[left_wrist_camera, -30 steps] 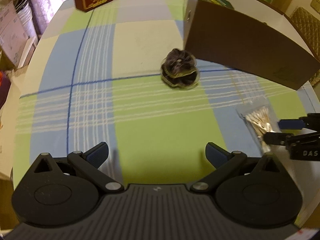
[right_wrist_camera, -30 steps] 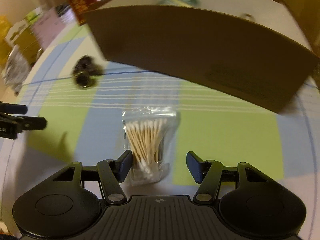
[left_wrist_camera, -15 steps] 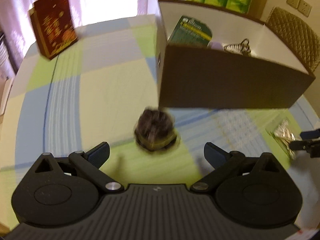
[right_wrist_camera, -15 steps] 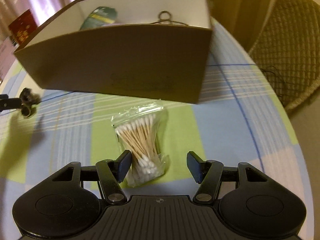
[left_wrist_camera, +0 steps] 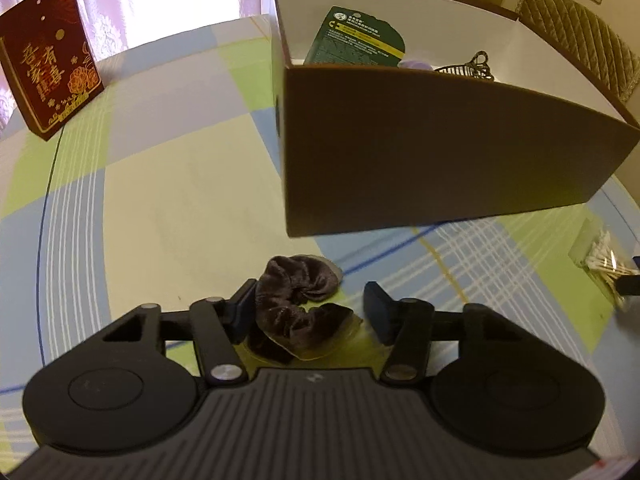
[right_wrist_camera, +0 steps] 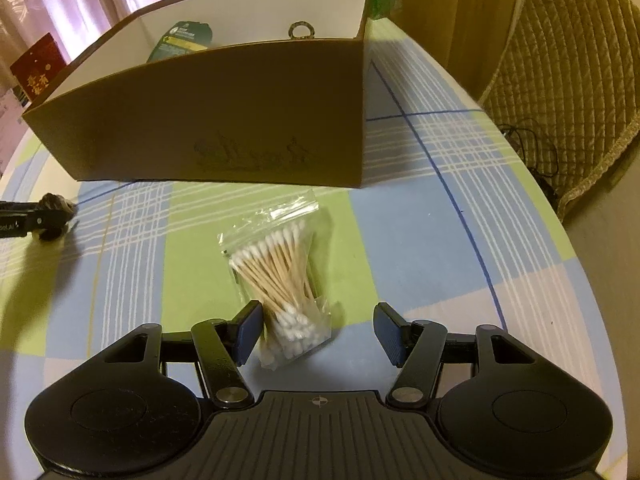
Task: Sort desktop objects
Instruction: 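Grasp the dark velvet scrunchie with the left tool while the right tool grasps the cotton-swab bag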
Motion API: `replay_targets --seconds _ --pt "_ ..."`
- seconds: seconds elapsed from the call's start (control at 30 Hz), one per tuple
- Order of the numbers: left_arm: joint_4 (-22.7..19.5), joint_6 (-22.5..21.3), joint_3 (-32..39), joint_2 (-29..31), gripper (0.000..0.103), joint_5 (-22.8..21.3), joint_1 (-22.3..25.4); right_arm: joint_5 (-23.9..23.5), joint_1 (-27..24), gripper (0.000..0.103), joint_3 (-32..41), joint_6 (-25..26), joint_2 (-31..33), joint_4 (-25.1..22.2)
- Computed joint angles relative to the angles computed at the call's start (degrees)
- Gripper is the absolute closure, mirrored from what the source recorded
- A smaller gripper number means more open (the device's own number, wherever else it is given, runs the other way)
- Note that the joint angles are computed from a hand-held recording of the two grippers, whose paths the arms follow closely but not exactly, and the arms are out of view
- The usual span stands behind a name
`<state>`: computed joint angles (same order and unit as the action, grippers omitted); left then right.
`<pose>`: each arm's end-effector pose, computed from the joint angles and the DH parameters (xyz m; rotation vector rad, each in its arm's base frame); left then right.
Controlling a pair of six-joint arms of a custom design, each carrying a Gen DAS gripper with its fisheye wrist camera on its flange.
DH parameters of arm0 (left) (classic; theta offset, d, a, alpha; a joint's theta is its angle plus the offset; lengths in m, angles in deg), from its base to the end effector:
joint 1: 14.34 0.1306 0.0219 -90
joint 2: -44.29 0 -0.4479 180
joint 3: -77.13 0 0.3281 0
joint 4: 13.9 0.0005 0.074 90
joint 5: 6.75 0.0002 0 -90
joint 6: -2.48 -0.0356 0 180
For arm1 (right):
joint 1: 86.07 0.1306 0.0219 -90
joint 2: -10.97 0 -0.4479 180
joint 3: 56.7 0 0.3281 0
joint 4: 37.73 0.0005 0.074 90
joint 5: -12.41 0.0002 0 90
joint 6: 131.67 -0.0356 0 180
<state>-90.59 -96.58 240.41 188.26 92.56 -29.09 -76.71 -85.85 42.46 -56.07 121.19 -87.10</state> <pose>0.7260 -0.1976 0.4105 0.5902 2.5025 -0.2464 0.5526 0.0011 0.3925 0.3295 2.6062 0.0682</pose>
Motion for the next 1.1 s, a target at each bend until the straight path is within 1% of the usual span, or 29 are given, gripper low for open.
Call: replay_targets --seconds 0.07,0.13,0.23,0.27,0.3,0.33,0.37,0.4,0.5,0.63,0.7,0.73,0.77,0.83,0.87,0.9,1.0,1.1 --pt "3.4 0.0 -6.4 -3.1 0.062 0.8 -0.2 -1.0 -0.1 0.045 0.0 0.9 0.1 -0.1" --pt "6.3 -0.2 -12.0 -6.1 0.065 1.6 -0.6 -1.8 0.0 0.045 -0.4 1.9 0.0 0.0" --pt "9.1 0.5 -19.3 -10.1 0.067 4.8 -1.4 -3.2 -0.1 0.044 -1.5 2.9 -0.6 1.4" --pt "9.0 0.7 -20.8 -11.1 0.07 6.3 -1.7 -3.5 -0.2 0.043 -1.8 3.3 -0.7 1.9" --pt "8.4 0.9 -21.9 -11.9 0.07 7.7 -2.2 -3.7 -0.2 0.039 -2.0 3.8 -0.9 2.4" --pt "8.9 1.6 -24.1 -13.1 0.07 8.4 -2.7 -3.6 -0.1 0.036 -2.2 4.4 -1.0 3.0" --pt "9.7 2.1 -26.0 -14.2 0.07 8.7 -3.3 -3.4 0.0 0.029 -2.4 5.1 -1.1 3.7" --pt "9.8 2.5 -27.4 -14.9 0.07 9.0 -3.8 -3.1 0.0 0.027 -2.6 5.9 -1.2 4.5" --pt "10.4 5.1 -29.5 -15.9 0.07 8.4 -5.2 -3.6 0.0 0.026 -1.9 9.0 -0.5 5.0" --pt "10.0 4.5 -28.1 -15.3 0.067 3.9 -6.2 -4.2 0.4 0.026 -1.2 12.4 1.0 5.8" --pt "10.3 4.7 -27.7 -15.3 0.06 3.3 -6.3 -3.7 0.7 0.027 -1.3 14.1 1.6 6.4" --pt "10.8 5.1 -28.2 -15.7 0.053 3.3 -6.2 -3.3 0.9 0.027 -1.5 14.9 1.8 6.8" --pt "11.4 5.5 -28.5 -16.0 0.049 3.1 -6.2 -2.7 1.0 0.029 -2.2 15.6 1.7 7.8" --pt "12.1 6.0 -29.1 -16.5 0.047 2.3 -6.2 -2.7 1.2 0.043 -3.4 16.5 1.2 9.7" --pt "12.1 6.2 -28.9 -16.4 0.046 1.9 -6.3 -2.7 1.3 0.055 -3.5 16.8 1.0 9.9" --pt "12.2 6.3 -28.7 -16.4 0.046 1.5 -6.3 -2.7 1.2 0.062 -3.5 16.9 0.8 9.7" --pt "12.2 6.2 -27.6 -16.0 0.042 -0.1 -6.4 -2.1 0.8 0.067 -4.2 15.6 0.2 9.9" --pt "12.2 6.1 -25.9 -15.1 0.042 -2.1 -6.7 -1.3 0.1 0.068 -5.0 14.4 -0.6 9.8"
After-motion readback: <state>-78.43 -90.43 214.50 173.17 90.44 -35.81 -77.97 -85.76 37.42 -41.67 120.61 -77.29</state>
